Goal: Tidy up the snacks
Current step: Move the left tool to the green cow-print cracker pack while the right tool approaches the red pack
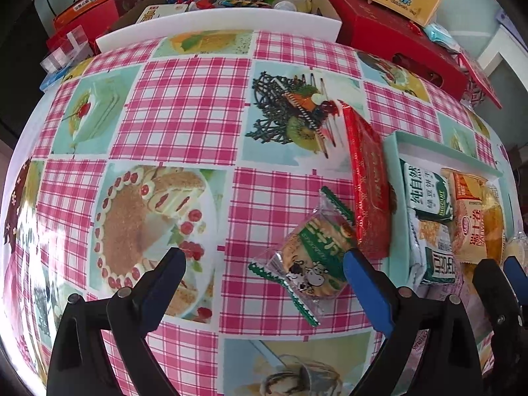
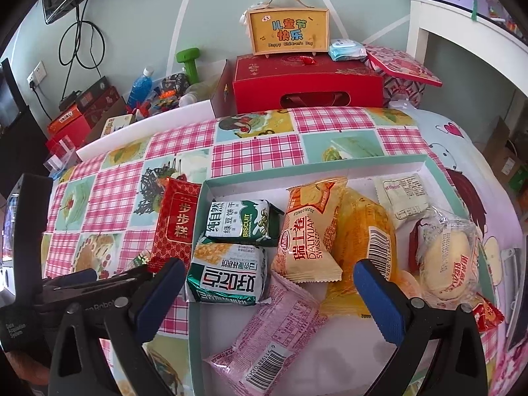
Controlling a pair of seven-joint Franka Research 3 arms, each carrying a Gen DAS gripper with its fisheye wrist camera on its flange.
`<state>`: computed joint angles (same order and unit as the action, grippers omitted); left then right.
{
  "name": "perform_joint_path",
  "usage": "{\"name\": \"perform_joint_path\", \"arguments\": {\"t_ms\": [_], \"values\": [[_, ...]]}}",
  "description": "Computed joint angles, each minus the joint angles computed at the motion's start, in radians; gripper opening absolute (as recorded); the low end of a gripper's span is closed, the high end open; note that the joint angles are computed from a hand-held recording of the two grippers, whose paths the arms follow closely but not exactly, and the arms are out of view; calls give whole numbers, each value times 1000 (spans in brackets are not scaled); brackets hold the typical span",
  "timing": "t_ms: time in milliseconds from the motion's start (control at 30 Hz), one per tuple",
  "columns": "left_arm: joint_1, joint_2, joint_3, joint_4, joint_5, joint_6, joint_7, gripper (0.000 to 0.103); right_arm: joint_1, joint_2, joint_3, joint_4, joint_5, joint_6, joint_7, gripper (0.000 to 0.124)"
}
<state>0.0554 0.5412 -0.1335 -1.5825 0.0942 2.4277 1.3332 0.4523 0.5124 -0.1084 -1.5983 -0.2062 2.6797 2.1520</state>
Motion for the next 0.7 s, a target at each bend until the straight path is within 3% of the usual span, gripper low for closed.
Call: {"name": "perform_joint_path", "arguments": {"t_ms": [467, 700], "values": [[-16, 26, -5, 21, 3, -15, 0, 96, -6, 7, 5, 6, 12, -22, -4, 103], [-22, 41, 23, 27, 47, -36, -53, 96, -7, 11, 7, 12, 13, -32, -10, 103]]}}
